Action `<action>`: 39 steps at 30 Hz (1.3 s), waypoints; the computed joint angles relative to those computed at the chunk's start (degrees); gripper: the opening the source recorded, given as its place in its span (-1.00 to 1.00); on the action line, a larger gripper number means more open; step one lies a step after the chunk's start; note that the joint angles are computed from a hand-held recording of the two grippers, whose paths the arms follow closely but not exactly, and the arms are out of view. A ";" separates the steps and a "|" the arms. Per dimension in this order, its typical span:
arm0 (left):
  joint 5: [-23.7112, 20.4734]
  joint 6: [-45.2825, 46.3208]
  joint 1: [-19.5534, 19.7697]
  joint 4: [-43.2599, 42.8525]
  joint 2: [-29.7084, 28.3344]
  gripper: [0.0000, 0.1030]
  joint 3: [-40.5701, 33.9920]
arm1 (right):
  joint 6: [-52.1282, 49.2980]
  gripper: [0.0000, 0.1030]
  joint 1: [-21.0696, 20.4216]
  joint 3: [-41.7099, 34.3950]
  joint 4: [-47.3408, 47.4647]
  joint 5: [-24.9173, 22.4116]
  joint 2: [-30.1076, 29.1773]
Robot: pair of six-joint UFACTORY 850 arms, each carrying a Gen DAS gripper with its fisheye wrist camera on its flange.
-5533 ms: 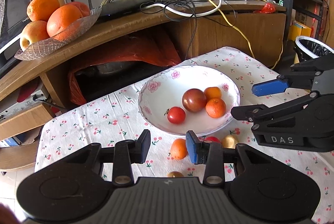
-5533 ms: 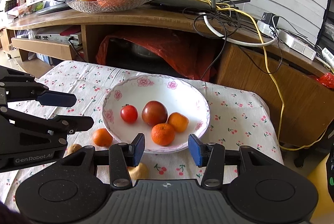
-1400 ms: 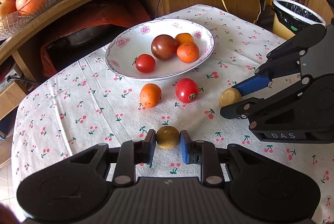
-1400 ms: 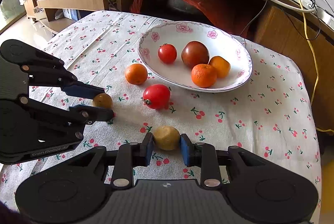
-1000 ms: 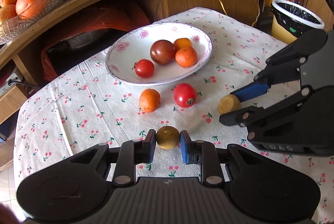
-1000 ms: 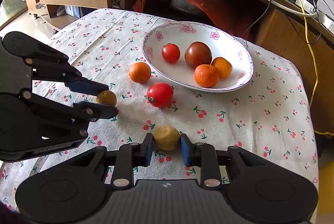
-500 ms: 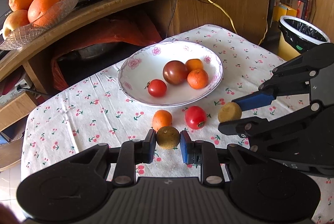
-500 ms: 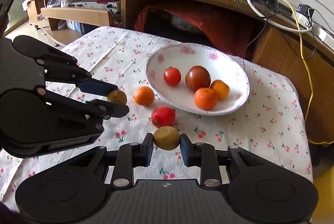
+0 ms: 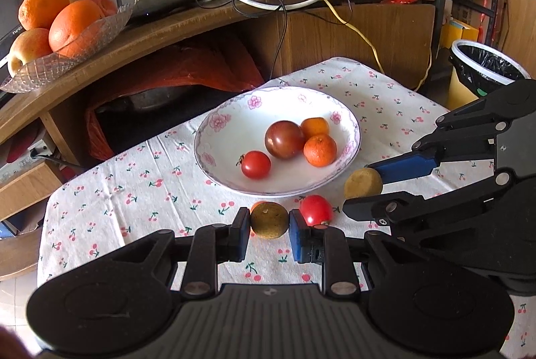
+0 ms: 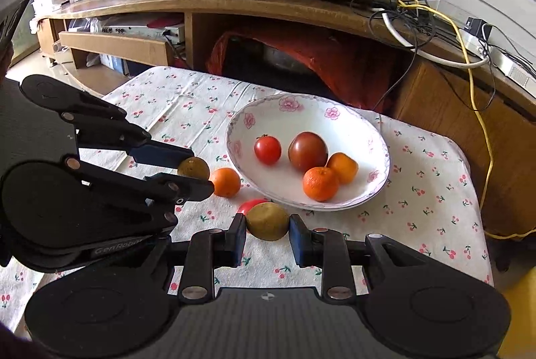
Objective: Organize fruits
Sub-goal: 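Lower both small fruits into the white bowl and open both grippers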
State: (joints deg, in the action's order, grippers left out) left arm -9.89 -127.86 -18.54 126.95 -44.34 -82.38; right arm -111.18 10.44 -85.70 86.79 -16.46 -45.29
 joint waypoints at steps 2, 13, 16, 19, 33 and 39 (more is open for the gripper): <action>-0.13 -0.72 0.03 0.69 -0.07 -0.36 -0.17 | -0.60 -0.56 -0.02 -0.05 1.10 0.14 -0.03; -1.22 -0.19 0.04 0.34 -1.16 -0.36 -2.39 | -3.61 -0.56 -0.02 -1.67 5.22 1.01 -0.91; -1.43 -0.40 0.09 0.67 -1.77 -0.37 -3.40 | -3.19 -0.56 -0.12 -2.66 5.37 1.15 -1.50; -1.46 -1.25 0.22 1.39 -2.65 -0.37 -4.71 | -3.54 -0.56 -0.26 -3.51 6.32 1.21 -2.07; 0.01 -5.00 1.17 3.63 -6.95 -0.37 -10.70 | 0.79 -0.55 -0.77 -9.24 4.30 1.51 -6.06; 1.23 -4.23 1.79 1.88 -9.43 -0.37 -14.27 | 4.57 -0.54 -0.97 -12.46 2.10 1.23 -8.45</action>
